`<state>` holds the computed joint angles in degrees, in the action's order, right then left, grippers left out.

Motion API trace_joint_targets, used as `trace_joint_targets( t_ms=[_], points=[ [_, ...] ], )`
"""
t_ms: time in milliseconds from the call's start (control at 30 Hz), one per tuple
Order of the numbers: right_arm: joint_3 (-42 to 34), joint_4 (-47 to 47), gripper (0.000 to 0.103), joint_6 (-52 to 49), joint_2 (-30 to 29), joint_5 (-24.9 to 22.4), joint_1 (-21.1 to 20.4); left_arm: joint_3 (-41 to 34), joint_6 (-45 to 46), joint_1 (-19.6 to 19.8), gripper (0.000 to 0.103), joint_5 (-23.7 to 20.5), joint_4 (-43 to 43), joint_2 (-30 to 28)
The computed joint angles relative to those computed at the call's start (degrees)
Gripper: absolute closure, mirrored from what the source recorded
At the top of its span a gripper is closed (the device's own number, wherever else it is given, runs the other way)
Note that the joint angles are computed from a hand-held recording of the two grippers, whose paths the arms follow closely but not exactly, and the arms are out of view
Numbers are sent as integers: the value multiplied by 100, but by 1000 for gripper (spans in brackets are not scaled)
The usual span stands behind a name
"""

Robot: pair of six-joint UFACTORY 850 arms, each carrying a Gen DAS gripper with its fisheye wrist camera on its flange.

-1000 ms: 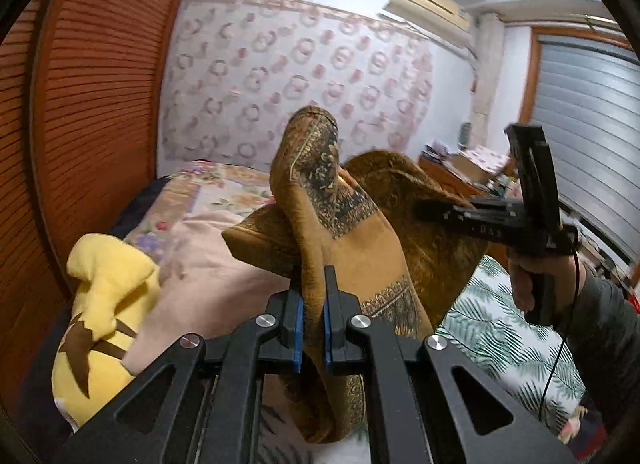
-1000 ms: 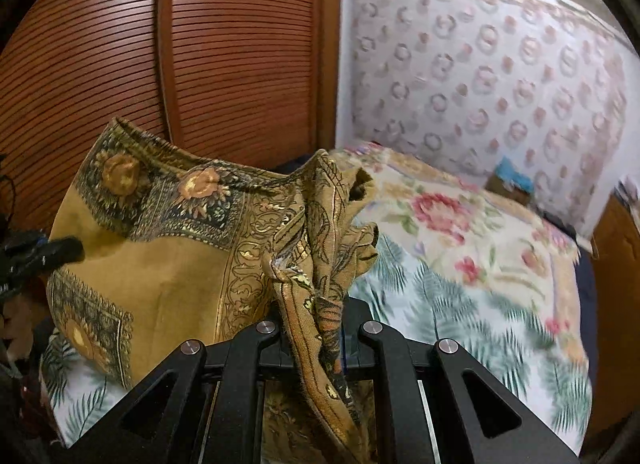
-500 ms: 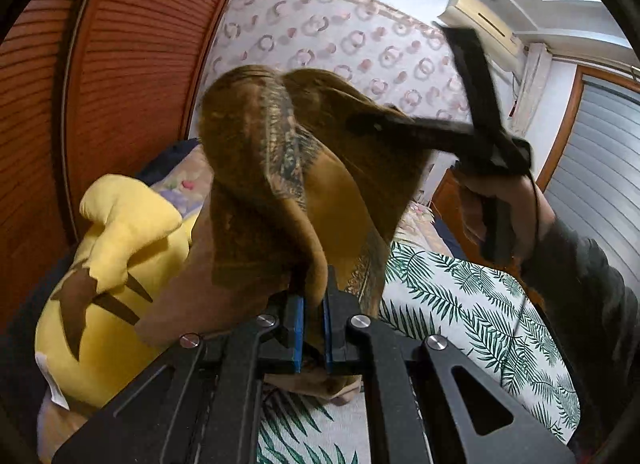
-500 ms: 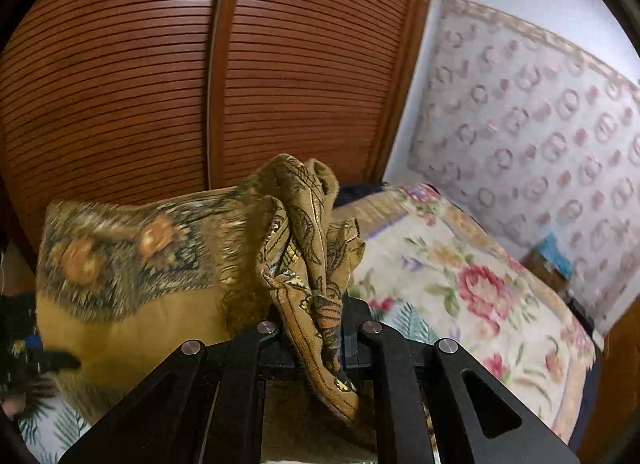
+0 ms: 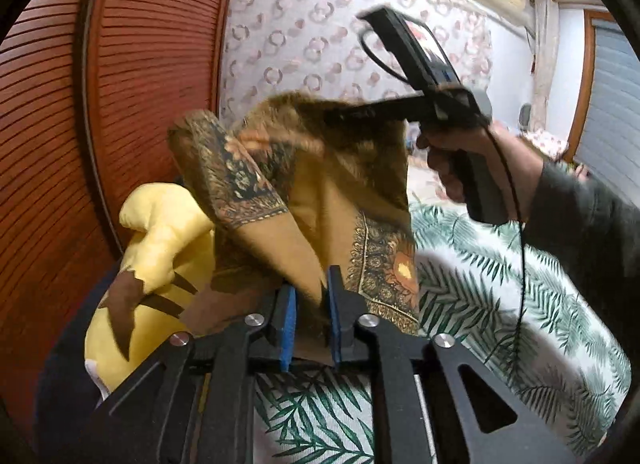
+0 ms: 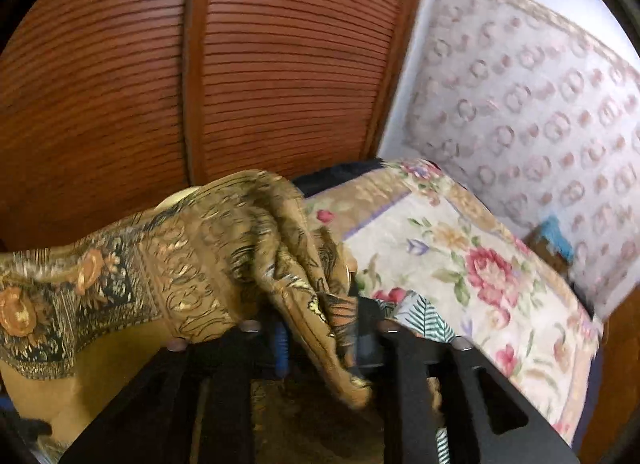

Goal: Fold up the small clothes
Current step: 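Lift the shirt bundle with both grippers and carry it toward the pink pillow, then lower the shirt bundle onto the pink pillow and open both grippers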

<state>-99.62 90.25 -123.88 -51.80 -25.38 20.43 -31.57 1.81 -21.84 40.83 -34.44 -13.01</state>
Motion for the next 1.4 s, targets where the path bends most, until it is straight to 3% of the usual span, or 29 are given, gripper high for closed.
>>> trace_joint_targets(
  t_ms=[67,167,267,367,433,533,733,833,1000,1100,1267,1400],
  points=[
    [123,543,51,-241,89,-142,-21,121,387,-171,61,314,-476,214],
    [325,1230,50,-650,223,-386,-101,78,1198,-329,46,570,-1158,353],
    [484,997,50,-485,310,-834,-211,-28,1341,-238,30,559,-1053,384],
    [343,301,50,64,157,-1077,-255,-368,1304,34,29,166,-697,144],
    [166,-86,50,438,-12,-892,-191,-613,1163,233,29,-239,-387,-92],
    [-283,-644,50,1113,-382,-605,-109,-868,1456,343,29,-705,-674,-421],
    [-1345,-1649,50,2587,-1103,-266,15,-646,1294,596,29,-966,-840,-602],
    [-1733,-1850,50,3059,-1338,-222,47,-461,879,679,29,-1014,-518,-517],
    [-1201,-981,50,2315,-1143,50,110,-409,993,572,29,-1039,-712,-415],
    [-308,-18,50,1377,-597,165,74,-258,966,483,29,-847,-709,-266],
    [947,1636,50,-293,179,128,21,-85,1288,210,29,-625,-1021,35],
    [1981,2642,50,-1314,839,-168,-66,46,1681,-76,28,-450,-1393,332]
  ],
)
